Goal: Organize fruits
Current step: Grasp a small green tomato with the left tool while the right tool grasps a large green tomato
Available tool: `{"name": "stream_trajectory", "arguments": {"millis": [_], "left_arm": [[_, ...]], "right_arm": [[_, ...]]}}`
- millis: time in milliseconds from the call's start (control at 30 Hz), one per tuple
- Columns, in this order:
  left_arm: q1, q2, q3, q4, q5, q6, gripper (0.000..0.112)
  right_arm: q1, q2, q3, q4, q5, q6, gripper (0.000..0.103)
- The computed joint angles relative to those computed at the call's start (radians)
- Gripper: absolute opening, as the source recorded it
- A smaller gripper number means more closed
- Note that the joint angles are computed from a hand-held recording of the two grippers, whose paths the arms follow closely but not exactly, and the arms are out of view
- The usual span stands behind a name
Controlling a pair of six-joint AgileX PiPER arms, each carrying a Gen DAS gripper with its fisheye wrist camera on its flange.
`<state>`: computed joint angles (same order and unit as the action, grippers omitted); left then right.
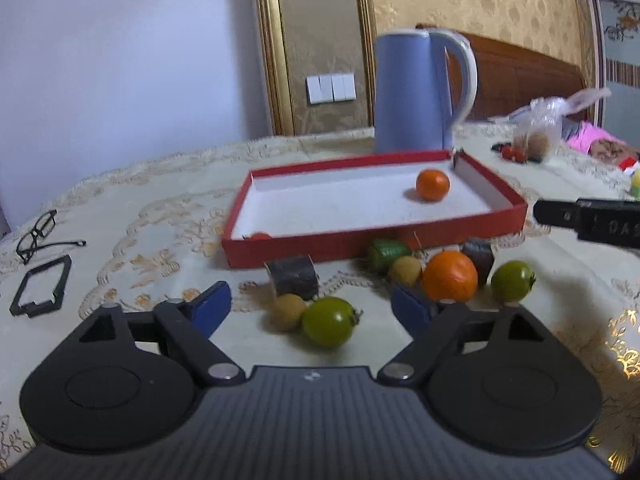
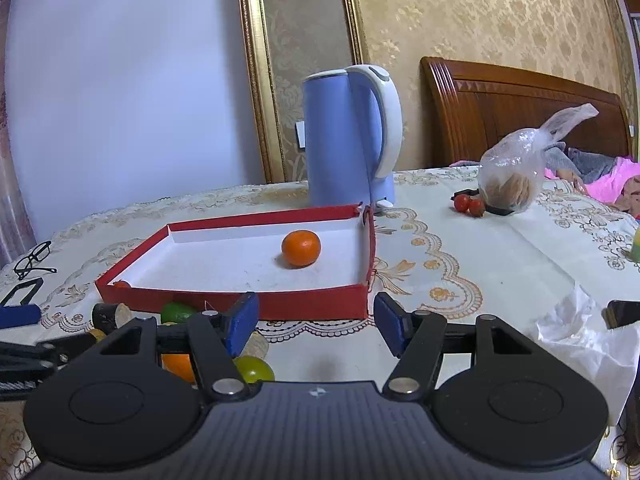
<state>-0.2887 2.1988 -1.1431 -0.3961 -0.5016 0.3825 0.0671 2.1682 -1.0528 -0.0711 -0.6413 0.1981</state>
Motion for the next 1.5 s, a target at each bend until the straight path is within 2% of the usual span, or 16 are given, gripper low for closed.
{"name": "stream_trajectory", "arguments": {"millis": [67,133,200,300,400,467,500,567,633,733,867,1067,1200,1400,1500], "left_arm": [[0.002,0.018,-0.044,-0.027,0.070,0.024,0.068],[0.010,0.036,-0.080,-0.043,0.131,0.029,0.049],[0.025,0.056,-0.134,-0.076,0.212,0.046,0.048],[0.050,0.062,-0.166,0.010,0.280,-0.064,0.046],[0.061,0.069,-0.189,0.081,0.313,-0.145,0.045],[0.059,0.075,-0.205,0.060,0.326,-0.127,0.043],[0.058,0.077,-0.210,0.034,0.327,-0.103,0.038],[0.057,0.079,-0.222,0.006,0.336,-0.083,0.035],[0.064,0.084,-0.234,0.064,0.349,-0.153,0.033],[0.075,0.076,-0.219,0.199,0.337,-0.295,0.033],[0.082,0.051,-0.176,0.214,0.289,-0.306,0.033],[0.106,0.008,-0.115,0.239,0.228,-0.334,0.033],[0.125,0.000,-0.108,0.289,0.225,-0.394,0.033],[0.128,-0.001,-0.098,0.302,0.212,-0.401,0.033],[0.127,-0.005,-0.088,0.301,0.197,-0.392,0.033]], "right_arm": [[-0.003,-0.001,0.009,-0.004,-0.009,0.002,0.063],[-0.004,0.003,0.010,0.000,-0.011,-0.009,0.063],[-0.002,0.005,0.010,0.006,-0.010,-0.017,0.063],[-0.004,0.006,0.014,-0.011,-0.013,-0.007,0.063],[-0.004,0.009,0.014,-0.007,-0.016,-0.010,0.063],[-0.004,0.012,0.008,-0.011,-0.005,0.000,0.063],[-0.006,0.013,0.005,-0.021,0.000,0.012,0.063],[-0.009,0.013,-0.001,-0.045,0.017,0.032,0.063],[-0.009,0.009,-0.003,-0.064,0.033,0.037,0.063],[-0.012,0.005,-0.012,-0.155,0.069,0.084,0.063],[0.004,0.019,-0.040,-0.208,0.122,0.098,0.063],[0.016,0.030,-0.065,-0.310,0.149,0.162,0.063],[0.029,0.053,-0.109,-0.324,0.210,0.168,0.054],[0.053,0.068,-0.137,-0.265,0.256,0.098,0.034],[0.060,0.065,-0.135,-0.225,0.260,0.061,0.033]]}}
